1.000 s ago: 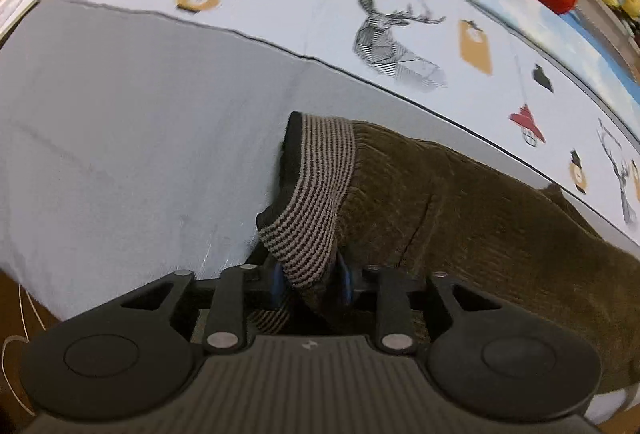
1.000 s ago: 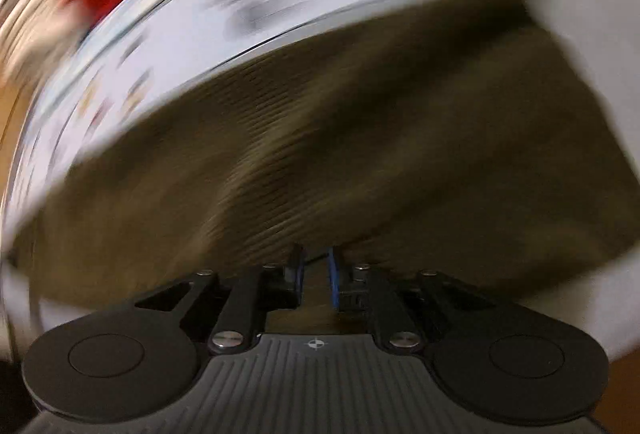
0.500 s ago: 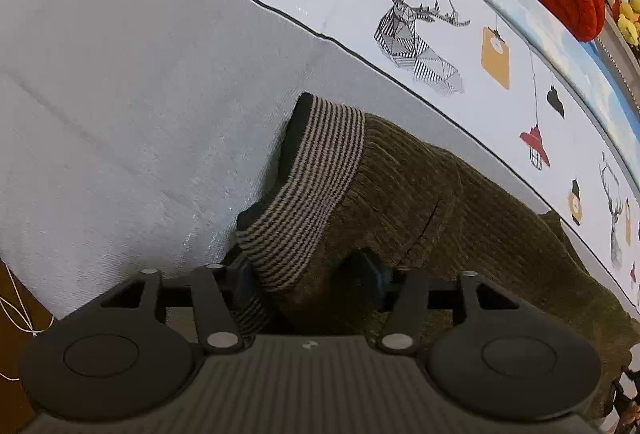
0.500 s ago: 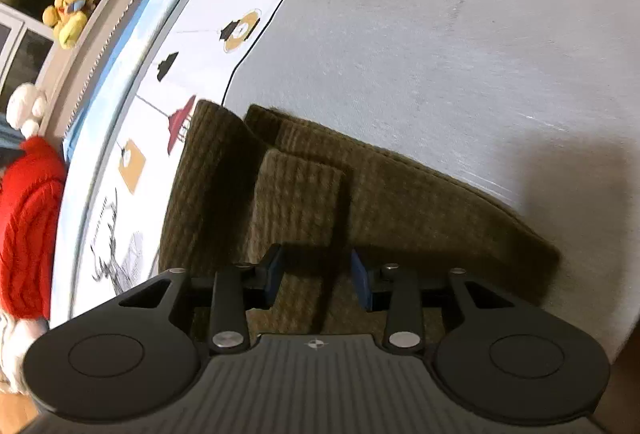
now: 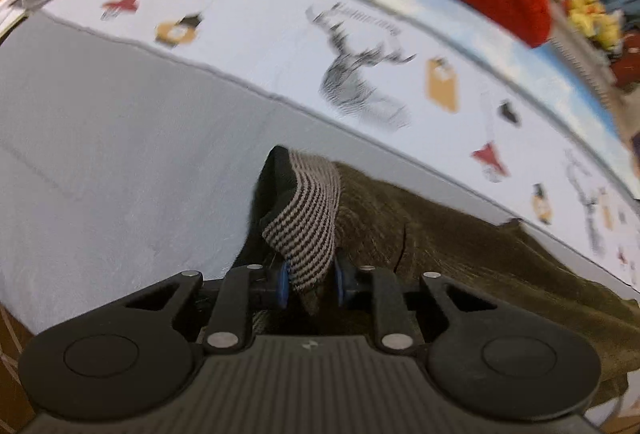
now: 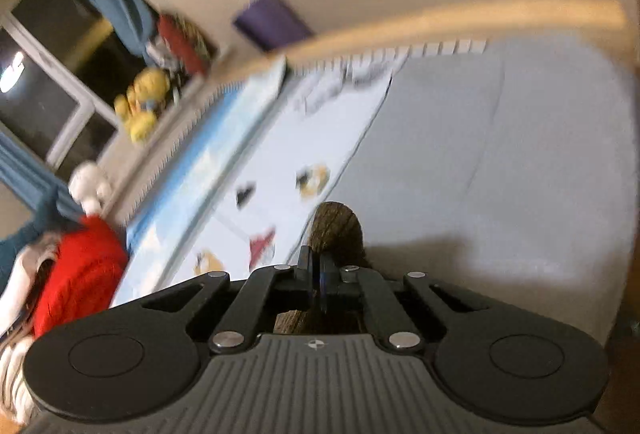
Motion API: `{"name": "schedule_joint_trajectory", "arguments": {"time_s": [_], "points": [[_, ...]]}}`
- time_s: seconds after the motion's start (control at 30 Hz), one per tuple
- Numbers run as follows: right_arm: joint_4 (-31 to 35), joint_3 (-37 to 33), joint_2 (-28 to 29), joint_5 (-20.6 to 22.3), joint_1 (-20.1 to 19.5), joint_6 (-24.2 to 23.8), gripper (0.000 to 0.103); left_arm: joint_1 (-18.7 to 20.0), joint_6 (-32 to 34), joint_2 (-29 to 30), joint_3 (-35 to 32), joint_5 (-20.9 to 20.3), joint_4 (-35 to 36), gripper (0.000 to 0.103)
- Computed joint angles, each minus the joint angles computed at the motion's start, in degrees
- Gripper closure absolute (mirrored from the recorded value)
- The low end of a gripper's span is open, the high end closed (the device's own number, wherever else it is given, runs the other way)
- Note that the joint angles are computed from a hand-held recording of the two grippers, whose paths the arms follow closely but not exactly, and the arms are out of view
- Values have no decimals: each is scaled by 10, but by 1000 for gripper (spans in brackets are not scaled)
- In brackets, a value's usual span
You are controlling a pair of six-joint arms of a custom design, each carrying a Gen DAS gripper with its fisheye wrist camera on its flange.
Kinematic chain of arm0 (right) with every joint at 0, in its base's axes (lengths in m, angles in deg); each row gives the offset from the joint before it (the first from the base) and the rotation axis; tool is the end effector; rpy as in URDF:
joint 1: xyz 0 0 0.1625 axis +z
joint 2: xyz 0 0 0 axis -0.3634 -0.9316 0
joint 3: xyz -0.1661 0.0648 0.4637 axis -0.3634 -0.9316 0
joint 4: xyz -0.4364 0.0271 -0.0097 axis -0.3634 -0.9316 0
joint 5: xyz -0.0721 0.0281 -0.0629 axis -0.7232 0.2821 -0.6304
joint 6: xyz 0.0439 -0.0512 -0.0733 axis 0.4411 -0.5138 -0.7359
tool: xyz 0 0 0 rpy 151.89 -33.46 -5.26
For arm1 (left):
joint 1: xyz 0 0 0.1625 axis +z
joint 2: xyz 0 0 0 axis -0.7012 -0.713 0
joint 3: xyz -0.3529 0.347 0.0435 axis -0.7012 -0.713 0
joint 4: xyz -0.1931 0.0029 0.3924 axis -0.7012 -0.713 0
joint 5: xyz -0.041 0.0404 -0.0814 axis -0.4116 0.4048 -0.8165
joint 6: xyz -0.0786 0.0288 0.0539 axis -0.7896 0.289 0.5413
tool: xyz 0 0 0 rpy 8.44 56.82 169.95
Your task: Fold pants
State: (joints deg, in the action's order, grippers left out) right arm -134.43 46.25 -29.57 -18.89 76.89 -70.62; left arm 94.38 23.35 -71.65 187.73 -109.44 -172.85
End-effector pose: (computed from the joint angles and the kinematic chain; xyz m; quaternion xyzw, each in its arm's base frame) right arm -0.1389 -0.4378 0.6032 -0.2644 -0.7268 0.6129 0.1615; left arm -0.1667 -0.5232 0.2879 -0.0645 0.9031 -0.3050 0.2954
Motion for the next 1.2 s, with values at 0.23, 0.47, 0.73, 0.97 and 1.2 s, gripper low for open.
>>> {"name": "schedule_joint_trajectory", "arguments": {"time_s": [0.23, 0.47, 0.73, 0.97, 1.2], "points": [[263, -41, -3, -111, -26, -6, 101, 20, -32, -3, -23, -35, 142, 79], [203, -25, -13, -157, 2, -53, 101, 11, -39, -18, -9, -41, 128, 80], [253, -51, 19, -293, 30, 17, 87, 8, -65, -13, -30, -22, 240, 52], [53, -5, 15, -185, 53, -180, 80, -39, 43, -17, 20, 78, 67, 51], [385, -81, 61, -249, 57, -145, 78, 3, 68, 50, -51, -31, 280, 54]]}}
